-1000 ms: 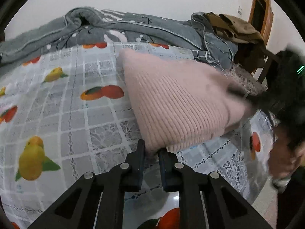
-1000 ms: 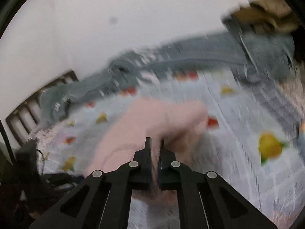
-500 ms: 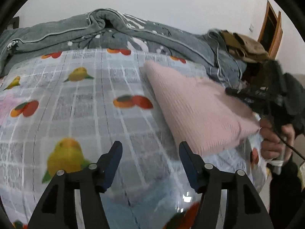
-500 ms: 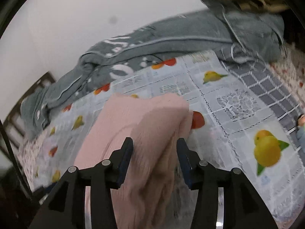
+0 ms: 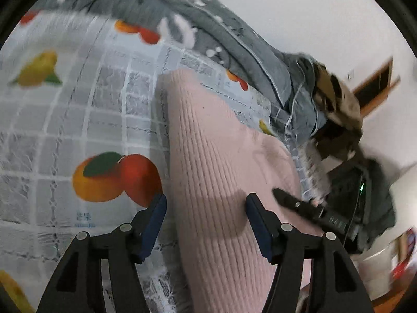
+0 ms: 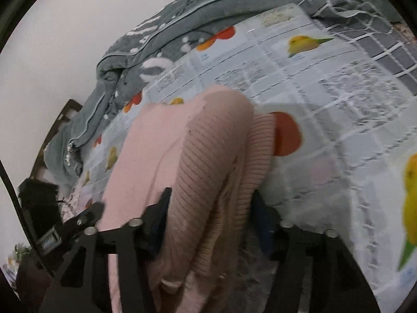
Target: Fold small clothes
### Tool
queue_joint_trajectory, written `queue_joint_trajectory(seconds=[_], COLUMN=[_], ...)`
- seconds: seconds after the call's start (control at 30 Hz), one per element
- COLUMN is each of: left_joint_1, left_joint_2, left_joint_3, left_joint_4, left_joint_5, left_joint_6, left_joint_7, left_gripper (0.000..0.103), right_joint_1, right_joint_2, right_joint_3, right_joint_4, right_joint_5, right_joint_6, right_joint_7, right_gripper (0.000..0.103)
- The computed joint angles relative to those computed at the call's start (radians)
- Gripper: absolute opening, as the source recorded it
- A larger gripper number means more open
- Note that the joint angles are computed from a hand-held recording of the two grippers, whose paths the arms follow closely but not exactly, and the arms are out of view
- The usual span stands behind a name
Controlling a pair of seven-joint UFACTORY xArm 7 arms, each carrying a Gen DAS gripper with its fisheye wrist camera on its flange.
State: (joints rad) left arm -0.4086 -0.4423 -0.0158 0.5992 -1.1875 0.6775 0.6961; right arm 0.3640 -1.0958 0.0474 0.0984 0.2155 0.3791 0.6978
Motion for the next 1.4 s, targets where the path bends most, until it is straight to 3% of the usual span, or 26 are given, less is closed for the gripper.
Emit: queue_joint_trajectory(seconds=[0.1, 0.17, 0.27, 0.33, 0.37, 0.43, 0.6, 0.67, 0.73, 0.77, 0.8, 0.83, 0.9, 0.97, 1.0, 1.07, 1.13, 1.27, 1.4], left_joint_1=[0.019, 0.041, 0.087, 0.116, 0.125, 0.14, 0.099, 0.072, 0.049, 0.04, 0.032, 0.024, -0.01, -0.055, -0.075, -0.107, -0.145, -0.164, -0.142], left_joint_2=[-0.061, -0.108, -0.183, -0.217, -0.226, -0.242, -0.268, -0.258, -0.256, -0.253, -0.256, -0.261, -0.282, -0.296, -0.286, -0.238, -0.172, -0.057, 0.049], left_joint_3=[0.005, 0.009, 0.014, 0.008, 0.012, 0.006, 0.054, 0.073, 0.083, 0.087, 0.091, 0.095, 0.126, 0.157, 0.168, 0.177, 0.197, 0.201, 0.17], left_joint_4=[-0.051, -0.079, -0.116, -0.132, -0.138, -0.147, -0.152, -0.141, -0.14, -0.139, -0.141, -0.144, -0.153, -0.162, -0.154, -0.122, -0.078, 0.013, 0.093], left_joint_5=[-0.005, 0.043, 0.18, 0.275, 0.314, 0.39, 0.48, 0.506, 0.527, 0.535, 0.543, 0.55, 0.55, 0.544, 0.547, 0.548, 0.526, 0.473, 0.435], left_joint_6=[-0.04, -0.069, -0.108, -0.132, -0.14, -0.165, -0.2, -0.205, -0.217, -0.226, -0.232, -0.237, -0.253, -0.281, -0.288, -0.299, -0.313, -0.299, -0.309], left_joint_7=[0.004, -0.025, -0.097, -0.139, -0.147, -0.171, -0.193, -0.207, -0.235, -0.249, -0.263, -0.272, -0.259, -0.223, -0.207, -0.187, -0.159, -0.096, -0.018], left_gripper=[0.053, 0.053, 0.053, 0.053, 0.053, 0.055, 0.055, 0.055, 0.055, 0.055, 0.055, 0.055, 0.055, 0.057, 0.058, 0.058, 0.058, 0.058, 0.058], right_joint_1=[0.055, 0.142, 0.342, 0.422, 0.425, 0.334, -0.004, -0.057, -0.072, -0.099, -0.127, -0.114, -0.091, -0.123, -0.124, -0.121, -0.143, -0.136, -0.159], right_joint_2=[0.129, 0.247, 0.415, 0.51, 0.554, 0.594, 0.505, 0.514, 0.553, 0.597, 0.622, 0.606, 0.521, 0.429, 0.431, 0.515, 0.51, 0.465, 0.444], right_joint_3=[-0.025, -0.079, -0.216, -0.265, -0.261, -0.179, 0.154, 0.206, 0.217, 0.239, 0.264, 0.248, 0.235, 0.272, 0.27, 0.256, 0.272, 0.262, 0.265], right_joint_4=[0.052, 0.099, 0.184, 0.254, 0.295, 0.356, 0.379, 0.411, 0.442, 0.482, 0.504, 0.487, 0.404, 0.321, 0.307, 0.344, 0.341, 0.402, 0.417], right_joint_5=[0.01, 0.042, 0.111, 0.133, 0.136, 0.099, -0.111, -0.168, -0.2, -0.23, -0.251, -0.273, -0.292, -0.31, -0.3, -0.275, -0.313, -0.359, -0.409], right_joint_6=[-0.085, -0.176, -0.298, -0.318, -0.293, -0.19, -0.081, -0.064, -0.06, -0.017, 0.005, -0.014, -0.147, -0.236, -0.222, -0.094, -0.076, 0.04, -0.02], right_joint_7=[-0.039, -0.089, -0.197, -0.258, -0.273, -0.259, -0.103, -0.066, -0.055, -0.035, -0.021, -0.008, -0.016, 0.024, 0.036, 0.033, 0.079, 0.048, 0.036], right_gripper=[0.037, 0.035, 0.035, 0.035, 0.039, 0.044, 0.052, 0.052, 0.045, 0.023, 0.01, 0.01, 0.009, 0.009, 0.009, 0.009, 0.01, 0.024, 0.025])
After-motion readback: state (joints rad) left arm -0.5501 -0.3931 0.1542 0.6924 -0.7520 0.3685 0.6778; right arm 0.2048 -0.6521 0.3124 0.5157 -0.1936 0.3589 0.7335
